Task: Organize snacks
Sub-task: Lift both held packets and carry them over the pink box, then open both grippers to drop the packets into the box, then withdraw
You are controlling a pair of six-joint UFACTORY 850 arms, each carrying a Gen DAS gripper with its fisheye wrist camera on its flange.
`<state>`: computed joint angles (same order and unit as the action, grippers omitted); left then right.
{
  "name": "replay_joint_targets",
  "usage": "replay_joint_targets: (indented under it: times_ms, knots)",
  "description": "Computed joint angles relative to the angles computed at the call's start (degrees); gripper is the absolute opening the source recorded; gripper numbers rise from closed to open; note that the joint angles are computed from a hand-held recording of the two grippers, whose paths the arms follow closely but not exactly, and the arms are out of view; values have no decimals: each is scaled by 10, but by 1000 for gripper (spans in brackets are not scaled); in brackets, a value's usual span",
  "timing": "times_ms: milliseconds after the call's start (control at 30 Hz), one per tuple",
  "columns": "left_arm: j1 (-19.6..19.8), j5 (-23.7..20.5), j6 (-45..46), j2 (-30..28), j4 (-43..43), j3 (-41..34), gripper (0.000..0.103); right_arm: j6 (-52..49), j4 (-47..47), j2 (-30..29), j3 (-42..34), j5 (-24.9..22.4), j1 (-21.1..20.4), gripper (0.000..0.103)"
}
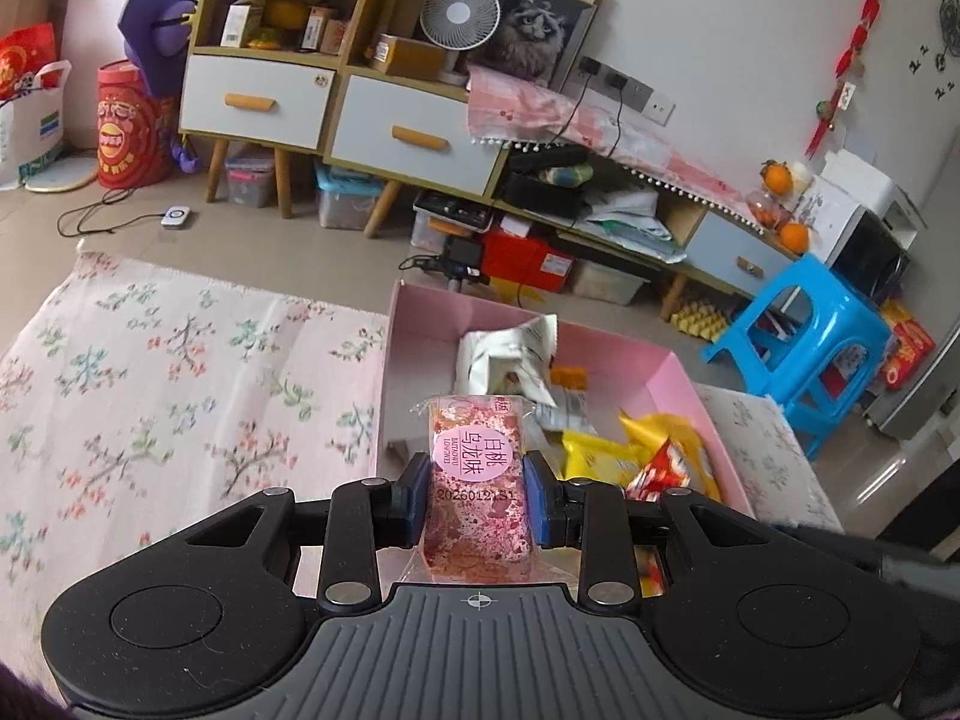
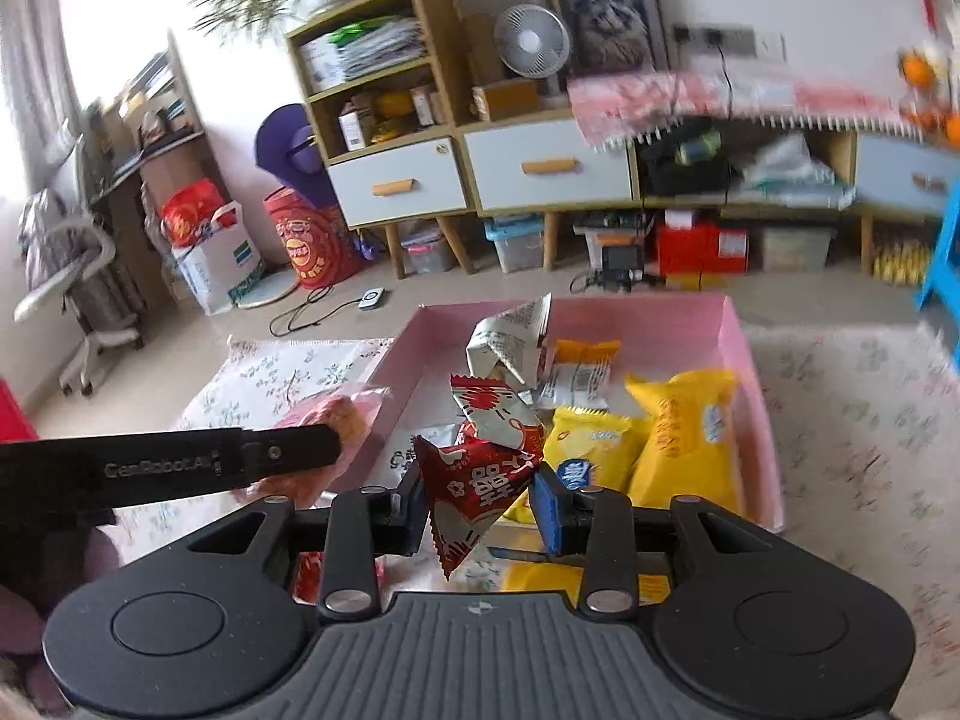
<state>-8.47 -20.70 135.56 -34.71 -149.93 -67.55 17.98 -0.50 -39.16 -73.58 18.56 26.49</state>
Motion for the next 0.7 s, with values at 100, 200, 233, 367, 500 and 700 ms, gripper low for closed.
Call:
replay_joint_targets:
  times_ms: [100,200,233,367,500,700]
  knots:
    - [-2,13,-25,-25,34,-36,29,104,-80,-17,-18,-10,-7,26]
    - [-5,29,-31,-51,45,-70,29,144,-110,-28,-30,-17,-10,27]
    - [-7,34,-32,-57,45,-80,29,153,-115,-31,-34,-18,-11,27]
    - [-12,54,-6,-82,24,-115,29,236,-169,-39,-40,-16,-20,28]
    - [-16,65,59,-97,-37,-135,29,298,-208,-37,-33,1,-28,29]
    - [-16,51,142,-100,-133,-137,33,348,-241,-31,-24,26,-34,39]
